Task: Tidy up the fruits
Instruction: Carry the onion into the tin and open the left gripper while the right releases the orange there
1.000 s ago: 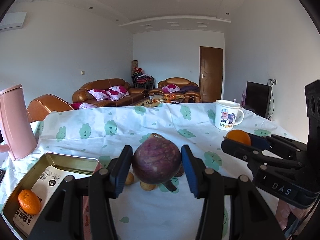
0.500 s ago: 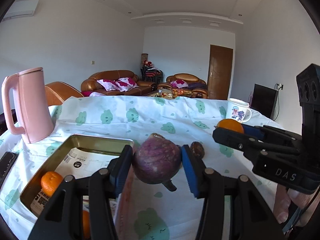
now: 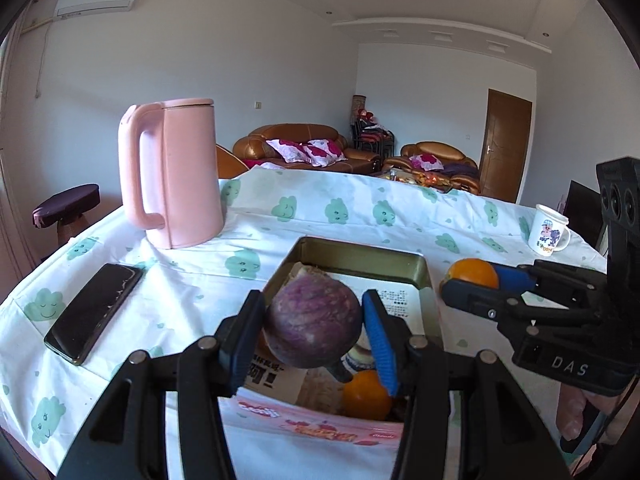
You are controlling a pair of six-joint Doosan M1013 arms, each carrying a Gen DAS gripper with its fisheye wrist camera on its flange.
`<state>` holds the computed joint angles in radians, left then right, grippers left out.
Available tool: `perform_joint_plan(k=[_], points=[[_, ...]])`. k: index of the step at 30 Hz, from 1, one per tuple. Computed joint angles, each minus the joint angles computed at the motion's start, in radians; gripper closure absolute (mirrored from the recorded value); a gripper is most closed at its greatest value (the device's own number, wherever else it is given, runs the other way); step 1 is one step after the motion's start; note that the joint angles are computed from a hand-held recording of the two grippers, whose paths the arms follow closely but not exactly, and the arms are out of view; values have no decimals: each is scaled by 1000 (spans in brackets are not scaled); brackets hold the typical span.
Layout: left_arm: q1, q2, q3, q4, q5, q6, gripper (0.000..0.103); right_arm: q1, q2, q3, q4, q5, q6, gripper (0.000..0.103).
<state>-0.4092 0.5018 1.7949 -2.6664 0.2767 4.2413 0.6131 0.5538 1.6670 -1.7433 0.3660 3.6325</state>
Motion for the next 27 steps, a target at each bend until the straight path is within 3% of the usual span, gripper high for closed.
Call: perform_joint_plan(k=[7, 10, 14, 16, 20, 25, 27], points=[[10, 20, -14, -7, -61, -12, 51, 5, 42, -61, 252, -20, -284, 64], [14, 26, -22, 86, -72, -101, 51, 5, 54, -81, 364, -16, -404, 64], [10, 25, -20, 23, -79, -30, 51, 3, 55, -85, 419, -19, -457, 64], [11, 20, -13, -2, -63, -2, 49, 4, 51, -80, 403, -18, -445, 61], [12, 4, 7, -110, -17, 97, 20, 9, 29, -41, 280, 1, -310, 45], [7, -8, 10, -83, 15, 55, 12, 0, -34, 56, 183, 64, -180, 45], [0, -7, 2, -6, 16, -16, 10, -10, -64, 97, 174, 105, -139, 45]])
